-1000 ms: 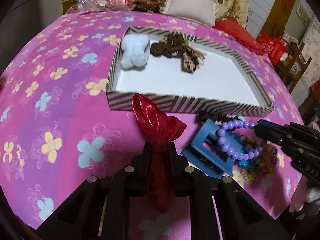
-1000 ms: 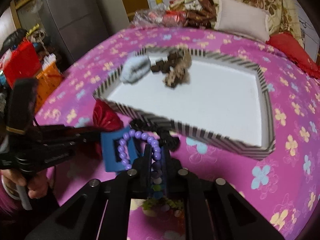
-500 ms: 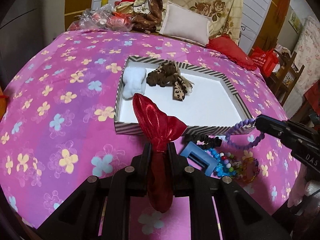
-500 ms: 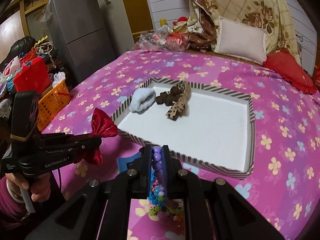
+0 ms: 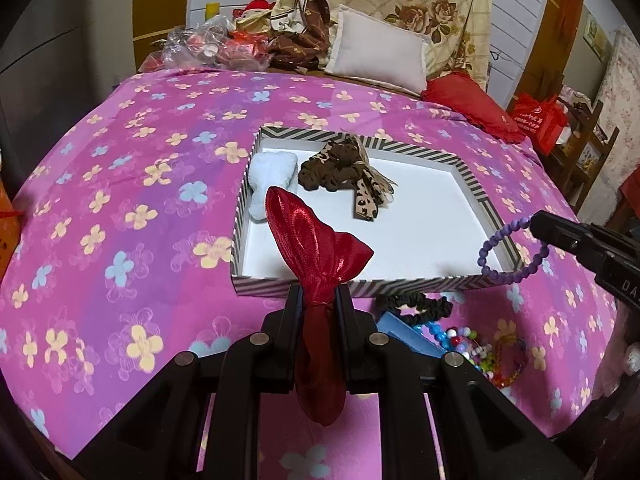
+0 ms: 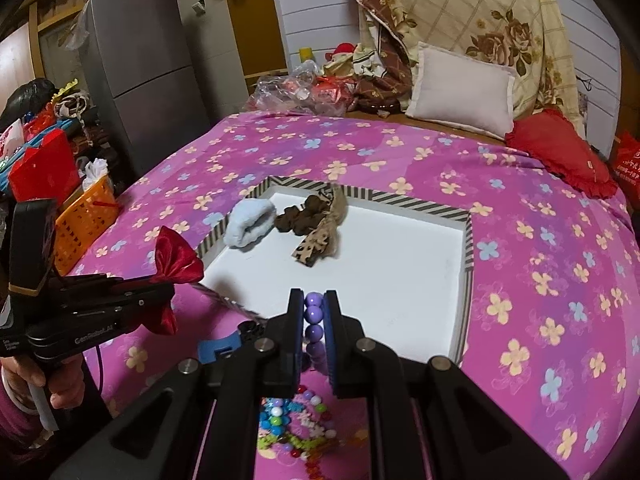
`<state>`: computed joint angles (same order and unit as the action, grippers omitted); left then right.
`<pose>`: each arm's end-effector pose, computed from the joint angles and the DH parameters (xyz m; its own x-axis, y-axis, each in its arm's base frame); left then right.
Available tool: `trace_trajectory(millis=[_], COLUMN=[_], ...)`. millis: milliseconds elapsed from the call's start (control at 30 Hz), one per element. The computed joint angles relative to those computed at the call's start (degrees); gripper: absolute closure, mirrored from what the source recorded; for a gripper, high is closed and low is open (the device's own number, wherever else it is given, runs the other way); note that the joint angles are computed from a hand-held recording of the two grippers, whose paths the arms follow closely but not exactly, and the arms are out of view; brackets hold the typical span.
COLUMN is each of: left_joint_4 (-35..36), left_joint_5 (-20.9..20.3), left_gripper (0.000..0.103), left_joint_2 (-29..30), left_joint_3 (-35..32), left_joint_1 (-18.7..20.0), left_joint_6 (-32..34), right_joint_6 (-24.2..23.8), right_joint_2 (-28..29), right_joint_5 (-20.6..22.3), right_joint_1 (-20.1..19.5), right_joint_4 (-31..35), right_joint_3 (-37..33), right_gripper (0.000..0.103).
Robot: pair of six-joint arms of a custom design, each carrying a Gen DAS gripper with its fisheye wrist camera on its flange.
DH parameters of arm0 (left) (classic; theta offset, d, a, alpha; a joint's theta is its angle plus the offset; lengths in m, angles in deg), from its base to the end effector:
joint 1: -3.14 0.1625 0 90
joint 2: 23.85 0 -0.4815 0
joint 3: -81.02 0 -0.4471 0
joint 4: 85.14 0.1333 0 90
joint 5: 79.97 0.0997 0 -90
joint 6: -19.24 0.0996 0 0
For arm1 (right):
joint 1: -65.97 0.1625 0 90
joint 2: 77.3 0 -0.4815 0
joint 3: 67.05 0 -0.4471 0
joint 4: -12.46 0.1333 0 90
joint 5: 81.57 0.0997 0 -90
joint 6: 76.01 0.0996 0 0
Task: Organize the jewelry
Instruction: 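Carry the red bow over the tray while the right tool carries the purple bead bracelet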
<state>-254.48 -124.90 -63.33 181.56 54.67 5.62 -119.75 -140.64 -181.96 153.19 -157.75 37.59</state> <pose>-0.2788 -0.6785 0.0419 -0.8108 0.0830 -0.5795 0.4114 0.7850 -0.4631 0.0817 -0.6958 0.2841 -0.7319 -0.4211 0.5356 -0.6482 0.6727 -0.3568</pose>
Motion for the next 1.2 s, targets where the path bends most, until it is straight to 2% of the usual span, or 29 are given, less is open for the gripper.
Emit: trace_trajectory(millis=[367, 633, 767, 867, 967, 1200], left_joint_4=[2.42, 7.09, 10.33, 13.47, 15.98, 21.05], left_joint_5=[1.43, -0.85, -0.84, -1.66, -1.39, -3.03], left_gripper=[0.092, 0.092, 0.092, 0.092, 0.092, 0.092], left_joint_2=[2.36, 5.04, 6.44, 7.21, 8.29, 10.08], left_joint_3=[-4.28, -9.8, -12.66, -14.96, -17.28, -21.25], left_joint_1=[1.04, 2.63, 3.27, 3.9, 4.32, 5.62], left_joint_6=[1.18, 0.56, -0.16, -0.76, -0.66, -2.5], right_joint_6=[-0.12, -1.2, -2.24, -3.45, -3.09, -4.39], right_joint_2=[3.89, 8.42, 12.18, 15.73, 18.44, 24.97], right_joint_5=[-1.59, -3.49, -5.85, -9.08, -9.7, -13.03], right_joint_1=[0.14, 0.28, 0.35, 0.6, 0.45, 0.81], right_joint_4=[2.15, 7.95, 11.0, 10.63, 13.08, 12.63], right_joint_3=[-4.91, -10.77, -15.72, -20.11, -24.57, -33.06], right_gripper=[0.093, 0.093, 0.093, 0.093, 0.093, 0.093])
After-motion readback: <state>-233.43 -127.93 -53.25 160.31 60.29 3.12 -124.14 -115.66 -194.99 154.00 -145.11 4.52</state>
